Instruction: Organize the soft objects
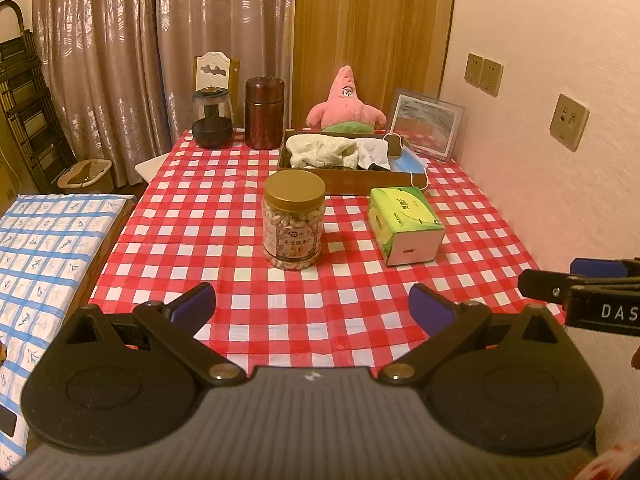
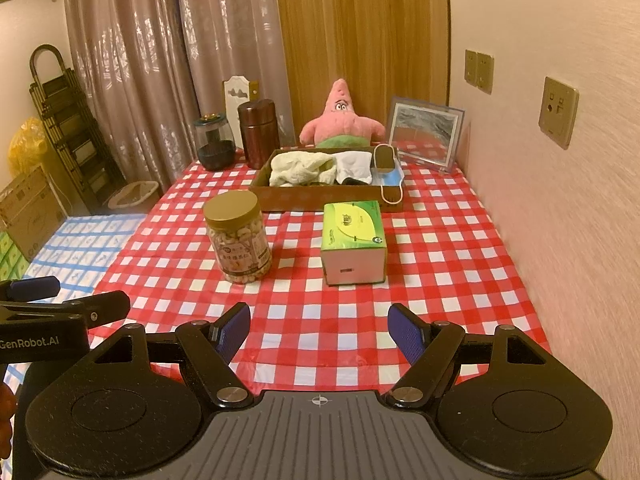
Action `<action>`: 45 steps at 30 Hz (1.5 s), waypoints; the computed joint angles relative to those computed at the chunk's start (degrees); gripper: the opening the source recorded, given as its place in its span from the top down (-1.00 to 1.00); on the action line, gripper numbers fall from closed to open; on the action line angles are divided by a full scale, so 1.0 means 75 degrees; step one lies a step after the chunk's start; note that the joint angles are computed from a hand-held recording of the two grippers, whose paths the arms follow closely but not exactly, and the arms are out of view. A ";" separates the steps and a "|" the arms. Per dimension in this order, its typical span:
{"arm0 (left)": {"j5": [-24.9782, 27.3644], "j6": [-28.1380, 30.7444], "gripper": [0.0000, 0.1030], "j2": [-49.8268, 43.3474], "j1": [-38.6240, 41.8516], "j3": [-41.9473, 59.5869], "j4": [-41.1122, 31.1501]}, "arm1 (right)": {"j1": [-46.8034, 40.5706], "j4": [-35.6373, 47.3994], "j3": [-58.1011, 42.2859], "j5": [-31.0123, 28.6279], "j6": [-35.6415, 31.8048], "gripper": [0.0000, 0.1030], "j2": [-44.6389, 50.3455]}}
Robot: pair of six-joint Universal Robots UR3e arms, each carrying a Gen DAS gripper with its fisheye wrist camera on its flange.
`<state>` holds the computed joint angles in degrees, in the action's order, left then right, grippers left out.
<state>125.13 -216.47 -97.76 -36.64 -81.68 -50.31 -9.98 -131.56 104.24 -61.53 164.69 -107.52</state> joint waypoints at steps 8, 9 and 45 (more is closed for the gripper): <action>0.0026 -0.0021 -0.99 -0.0027 -0.0030 0.0045 -0.0020 | -0.0028 0.0008 -0.0003 0.0022 -0.0028 -0.46 0.0006; 0.0001 -0.0014 -0.99 0.0008 -0.0006 -0.0015 0.0018 | -0.0029 0.0016 -0.0009 0.0023 -0.0032 -0.46 0.0010; 0.0031 -0.0040 -0.99 -0.0043 -0.0038 0.0040 0.0010 | -0.0047 -0.0040 -0.0070 0.0034 -0.0019 -0.46 0.0088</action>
